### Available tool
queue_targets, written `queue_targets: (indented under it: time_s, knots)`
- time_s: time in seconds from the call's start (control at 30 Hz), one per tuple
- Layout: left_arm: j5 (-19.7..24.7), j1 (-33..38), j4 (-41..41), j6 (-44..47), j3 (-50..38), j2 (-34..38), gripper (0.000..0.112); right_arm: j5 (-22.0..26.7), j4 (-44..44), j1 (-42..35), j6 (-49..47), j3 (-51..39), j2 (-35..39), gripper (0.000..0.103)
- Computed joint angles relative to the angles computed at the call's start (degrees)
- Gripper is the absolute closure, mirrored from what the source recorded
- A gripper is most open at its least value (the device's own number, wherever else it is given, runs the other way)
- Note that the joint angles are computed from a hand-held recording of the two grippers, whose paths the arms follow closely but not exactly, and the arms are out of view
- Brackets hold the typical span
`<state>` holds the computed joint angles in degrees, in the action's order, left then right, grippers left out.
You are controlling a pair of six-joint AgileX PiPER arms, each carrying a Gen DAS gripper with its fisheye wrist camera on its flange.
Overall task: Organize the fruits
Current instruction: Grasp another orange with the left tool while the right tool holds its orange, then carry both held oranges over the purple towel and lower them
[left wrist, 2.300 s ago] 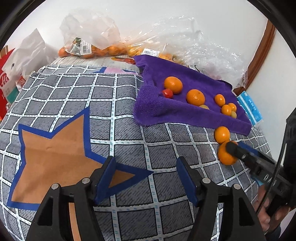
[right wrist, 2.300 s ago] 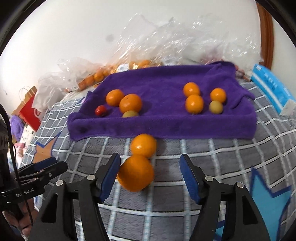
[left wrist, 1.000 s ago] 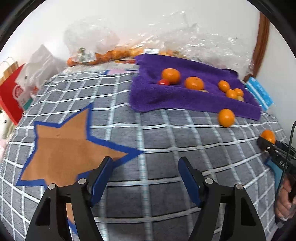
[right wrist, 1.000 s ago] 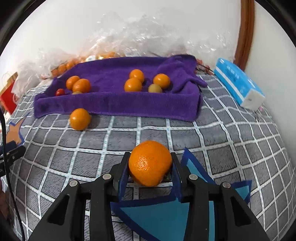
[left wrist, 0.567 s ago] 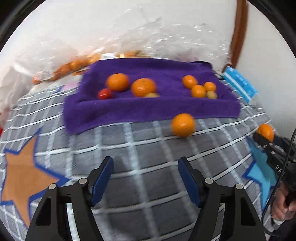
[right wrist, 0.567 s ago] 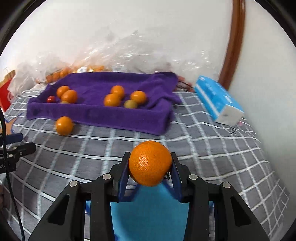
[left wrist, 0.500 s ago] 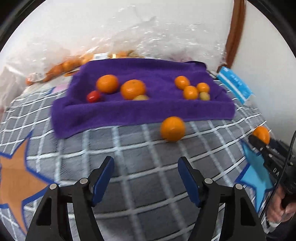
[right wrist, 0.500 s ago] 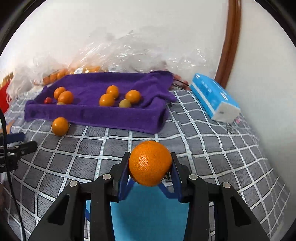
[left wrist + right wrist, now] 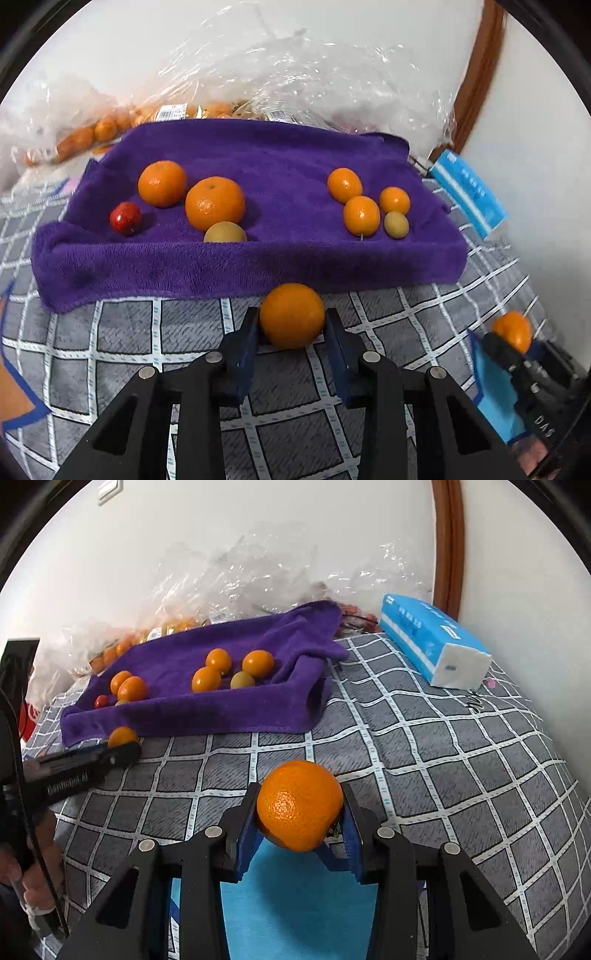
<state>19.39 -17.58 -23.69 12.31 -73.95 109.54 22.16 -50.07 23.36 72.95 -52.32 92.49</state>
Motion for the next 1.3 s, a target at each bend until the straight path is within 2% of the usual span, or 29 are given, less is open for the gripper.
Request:
queue_targets:
  time_s: [0.2, 0.3, 0.4, 0.63, 0.87, 0.93, 1.07, 1.3]
  knots:
    - [-1.5, 2.6, -19.9, 18.1, 6.2, -3.5, 0.080, -0.6, -0.8, 0.2, 0.3, 0.3, -0.3, 0.062]
    - [-3.9, 3.1, -24.2, 21.7, 10.0, -6.0, 0.080, -1.0, -0.2, 0.0, -0.5, 0.3, -0.3, 0.062]
    - [-3.7, 4.0, -26.3, 24.0, 11.8, -7.2, 0.080, 0.1, -1.1, 0.4, 0.7, 0.1, -0.2, 0.062]
    - [-3.4, 6.6, -20.9, 21.4, 17.1, -11.5, 0.080, 4.1, -5.9, 2.7, 7.7, 0.4, -0.8, 0.062]
    - [-2.4, 9.7, -15.3, 17.8, 20.1, -15.0, 0.080, 4.9, 1.6, 5.7, 2.8, -1.2, -0.9, 0.062]
    - [-1.6, 10.3, -11.6, 14.2, 20.0, -15.7, 0.080, 6.5, 2.6, 7.2, 2.4, -2.3, -0.7, 0.062]
    - [2.7, 11.8, -6.7, 9.2, 18.1, -16.5, 0.080, 9.2, 5.3, 9.5, 1.2, -5.2, -0.6, 0.062]
    - [6.0, 12.9, -2.6, 4.8, 16.0, -19.7, 0.080, 13.3, 9.5, 11.6, -1.8, -10.4, 0.0, 0.062]
